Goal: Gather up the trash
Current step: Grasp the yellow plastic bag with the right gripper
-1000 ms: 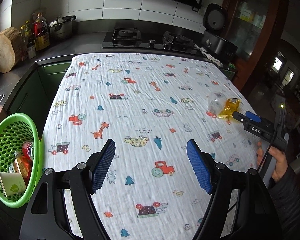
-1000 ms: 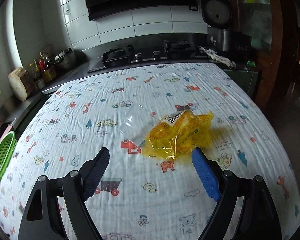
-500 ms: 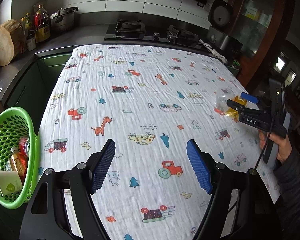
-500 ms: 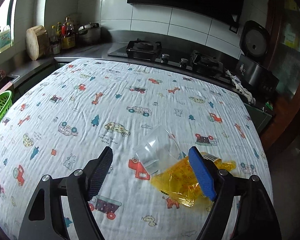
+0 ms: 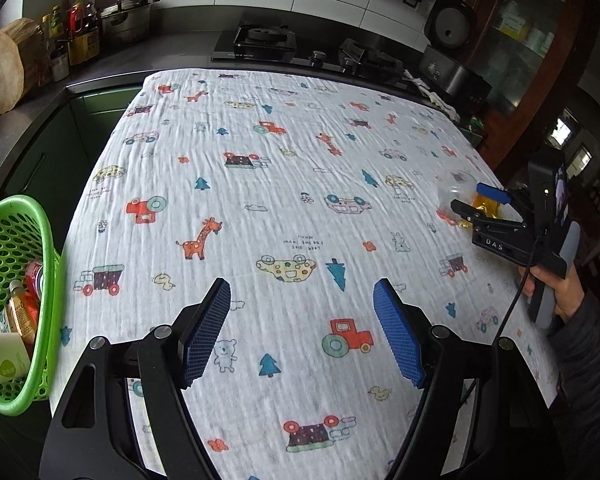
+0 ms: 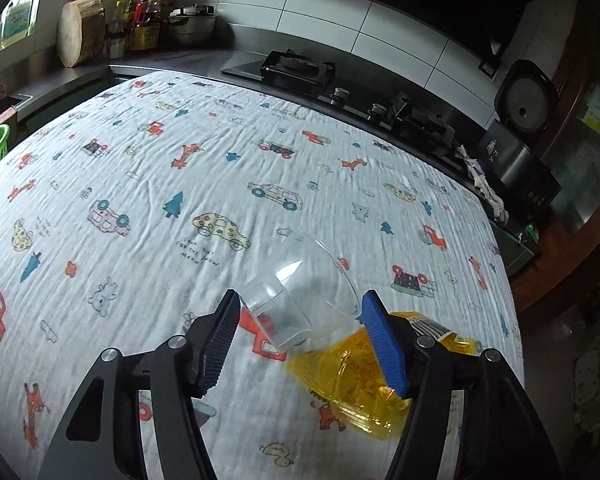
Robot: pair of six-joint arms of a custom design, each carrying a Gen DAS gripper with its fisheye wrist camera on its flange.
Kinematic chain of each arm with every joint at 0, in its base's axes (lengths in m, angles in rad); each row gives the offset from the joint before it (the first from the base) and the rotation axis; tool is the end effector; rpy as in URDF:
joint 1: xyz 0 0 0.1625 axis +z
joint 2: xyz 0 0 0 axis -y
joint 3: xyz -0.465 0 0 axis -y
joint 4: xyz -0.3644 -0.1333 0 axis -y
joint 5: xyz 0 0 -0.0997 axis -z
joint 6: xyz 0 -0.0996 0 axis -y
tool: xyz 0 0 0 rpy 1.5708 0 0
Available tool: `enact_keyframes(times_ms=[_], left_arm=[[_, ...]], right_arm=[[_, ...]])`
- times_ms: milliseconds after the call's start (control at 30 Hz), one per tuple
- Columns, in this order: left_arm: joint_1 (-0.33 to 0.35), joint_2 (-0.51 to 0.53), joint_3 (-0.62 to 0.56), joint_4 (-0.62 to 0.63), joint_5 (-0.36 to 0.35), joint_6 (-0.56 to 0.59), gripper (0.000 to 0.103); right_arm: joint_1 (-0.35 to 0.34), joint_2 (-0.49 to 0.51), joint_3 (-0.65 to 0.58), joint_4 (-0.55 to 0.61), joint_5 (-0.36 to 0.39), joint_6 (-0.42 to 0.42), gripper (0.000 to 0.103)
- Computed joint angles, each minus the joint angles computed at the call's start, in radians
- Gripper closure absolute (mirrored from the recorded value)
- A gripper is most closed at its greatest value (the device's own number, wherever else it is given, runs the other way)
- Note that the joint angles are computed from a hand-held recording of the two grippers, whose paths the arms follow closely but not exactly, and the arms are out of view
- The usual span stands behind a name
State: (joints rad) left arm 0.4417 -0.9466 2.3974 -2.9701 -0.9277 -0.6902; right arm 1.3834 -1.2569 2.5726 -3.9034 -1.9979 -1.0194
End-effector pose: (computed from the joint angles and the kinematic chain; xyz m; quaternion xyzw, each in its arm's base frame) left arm -0.2889 -0.3501 0.0933 0.2144 0.9239 -0.2344 0.2133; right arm 0.0224 -0.3758 0.2893 0.2506 -0.8225 0.2867 0.4224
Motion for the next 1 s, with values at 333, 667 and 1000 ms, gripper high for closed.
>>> enact_keyframes(times_ms=[333,667,1000], left_arm=[[0.007,0.062,-0.025,-0.044,-0.063,0.034,0.030],[0.013,0.128,-0.048,-0.095,-0.117,0.050,0.029],[-0.013,0.137,-0.053,-0.092,-0.099,0.055,0.027]], right_arm=[[-0.053,-0.144,0.130,0.185,0.204,0.052,0.044],[-0.152,-0.168,0.238,-0.115,0.323,0.057,0.024],[-0.188,-0.108,0.139,-0.183,0.203,0.230,0.022]])
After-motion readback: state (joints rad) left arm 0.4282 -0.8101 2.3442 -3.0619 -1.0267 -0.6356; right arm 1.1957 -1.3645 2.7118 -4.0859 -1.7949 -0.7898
